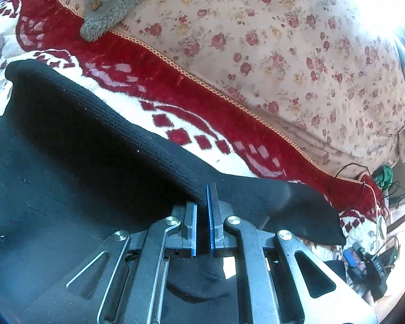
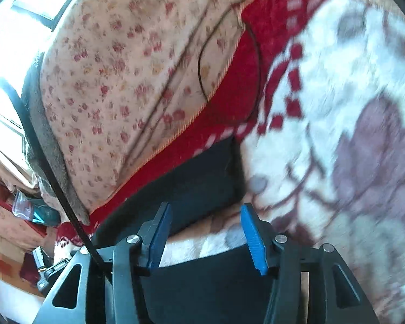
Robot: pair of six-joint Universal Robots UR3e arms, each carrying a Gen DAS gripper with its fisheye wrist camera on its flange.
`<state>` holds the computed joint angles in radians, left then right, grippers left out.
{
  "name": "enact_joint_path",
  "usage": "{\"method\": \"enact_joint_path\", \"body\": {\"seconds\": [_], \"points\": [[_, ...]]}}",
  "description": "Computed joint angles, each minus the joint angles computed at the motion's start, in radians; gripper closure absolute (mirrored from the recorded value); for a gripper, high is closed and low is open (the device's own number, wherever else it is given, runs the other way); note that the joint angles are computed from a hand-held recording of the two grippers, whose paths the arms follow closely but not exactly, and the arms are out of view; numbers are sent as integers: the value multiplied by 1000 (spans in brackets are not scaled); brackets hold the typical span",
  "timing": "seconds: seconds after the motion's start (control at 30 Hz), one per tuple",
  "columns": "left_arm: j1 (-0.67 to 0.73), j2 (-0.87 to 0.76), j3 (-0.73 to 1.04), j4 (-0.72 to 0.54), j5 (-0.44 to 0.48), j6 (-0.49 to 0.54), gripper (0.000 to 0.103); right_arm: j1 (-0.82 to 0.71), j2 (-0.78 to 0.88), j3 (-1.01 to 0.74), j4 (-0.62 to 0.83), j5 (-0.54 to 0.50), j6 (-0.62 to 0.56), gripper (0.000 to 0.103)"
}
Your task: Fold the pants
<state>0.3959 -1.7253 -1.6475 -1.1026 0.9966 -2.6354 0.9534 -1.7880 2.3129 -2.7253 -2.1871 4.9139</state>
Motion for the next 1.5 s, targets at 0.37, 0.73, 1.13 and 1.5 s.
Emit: {"method": "enact_joint_path", "body": {"seconds": [0.37, 0.73, 1.13, 1.5], "points": [[-12, -50, 36, 13, 1, -44, 98, -204, 216, 171, -598, 145, -58, 97], [62, 87, 12, -71, -105, 24, 98, -34, 95, 26, -378, -72, -114, 98], [403, 524, -161, -601, -199, 587, 98, 310, 64, -153, 62, -336, 197, 98], [594, 729, -488, -565, -60, 793, 98, 484, 202, -158, 210, -324, 576, 98]]}}
